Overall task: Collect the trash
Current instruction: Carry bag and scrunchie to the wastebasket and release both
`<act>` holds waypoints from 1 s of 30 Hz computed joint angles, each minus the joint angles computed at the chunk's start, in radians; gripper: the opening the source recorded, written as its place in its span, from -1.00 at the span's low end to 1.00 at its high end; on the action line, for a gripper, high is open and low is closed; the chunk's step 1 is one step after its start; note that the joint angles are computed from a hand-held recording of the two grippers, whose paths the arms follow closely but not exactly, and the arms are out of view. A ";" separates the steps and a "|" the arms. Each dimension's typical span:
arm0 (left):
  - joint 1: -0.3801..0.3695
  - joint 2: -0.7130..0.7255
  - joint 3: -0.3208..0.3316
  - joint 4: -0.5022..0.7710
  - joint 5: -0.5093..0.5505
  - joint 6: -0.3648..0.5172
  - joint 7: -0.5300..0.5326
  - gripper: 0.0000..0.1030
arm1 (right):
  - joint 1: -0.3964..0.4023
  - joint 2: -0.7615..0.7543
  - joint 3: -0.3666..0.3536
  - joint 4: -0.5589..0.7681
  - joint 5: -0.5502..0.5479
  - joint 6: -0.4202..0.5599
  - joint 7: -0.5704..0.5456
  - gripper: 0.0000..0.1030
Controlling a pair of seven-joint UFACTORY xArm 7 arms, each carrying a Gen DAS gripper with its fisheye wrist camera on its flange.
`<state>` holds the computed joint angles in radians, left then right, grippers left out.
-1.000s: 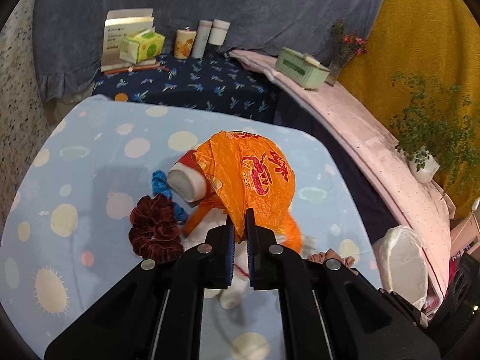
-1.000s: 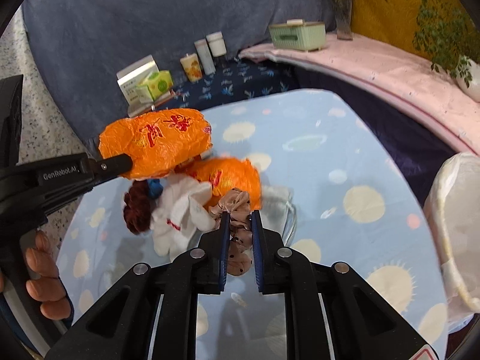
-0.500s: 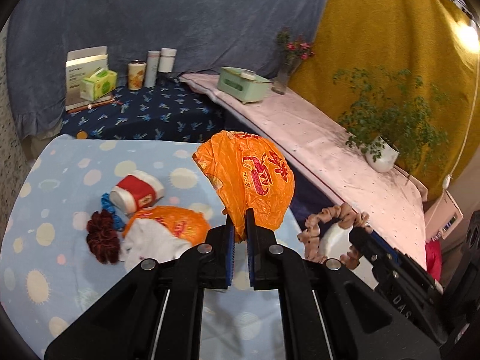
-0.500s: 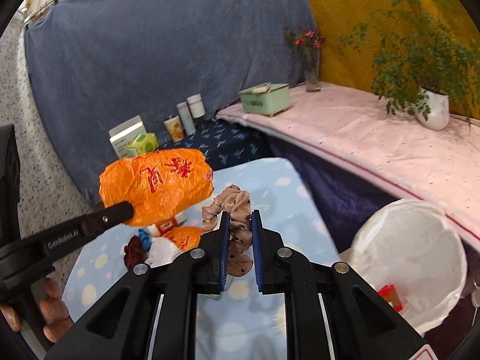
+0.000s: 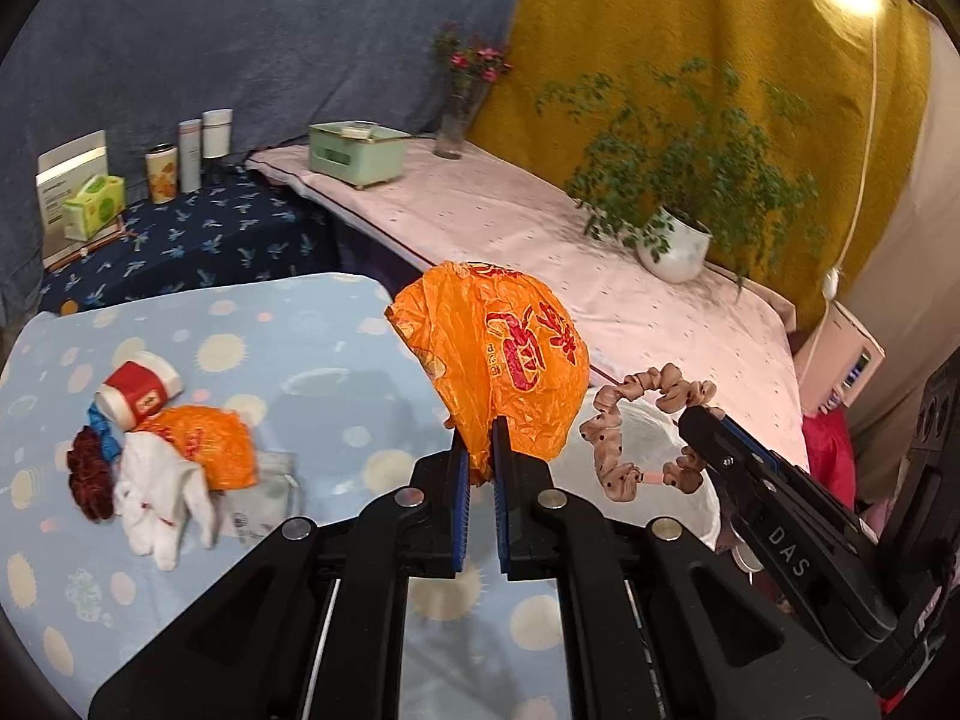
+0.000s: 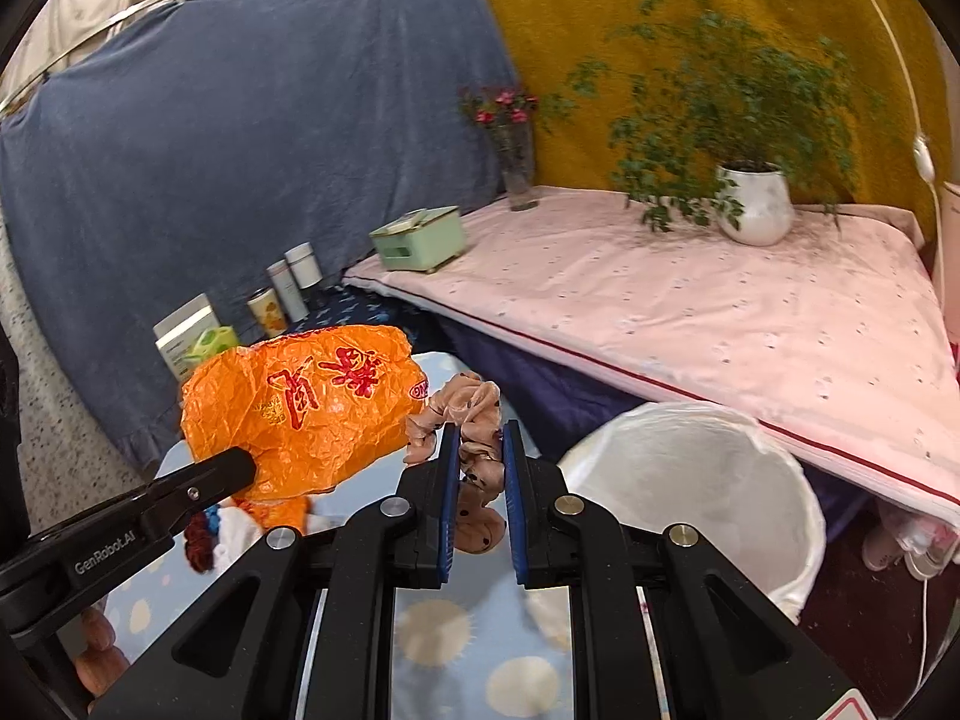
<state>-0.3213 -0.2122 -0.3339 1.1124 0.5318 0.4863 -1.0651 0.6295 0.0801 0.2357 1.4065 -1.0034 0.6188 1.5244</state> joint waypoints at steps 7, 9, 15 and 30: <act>-0.070 0.126 -0.005 0.100 0.028 0.010 0.008 -0.87 | -0.074 -0.095 0.000 -0.136 0.023 -0.028 0.040 -0.74; -0.100 0.158 0.008 0.122 0.023 0.009 0.021 -0.87 | -0.099 -0.114 0.008 -0.170 0.033 -0.035 0.050 -0.74; -0.177 0.241 0.049 0.178 0.011 0.028 0.041 -0.87 | -0.162 -0.150 0.027 -0.252 0.064 -0.064 0.072 -0.74; -0.261 0.321 0.125 0.229 0.016 0.061 0.017 -0.24 | -0.206 -0.157 0.044 -0.306 0.074 -0.062 0.090 -0.60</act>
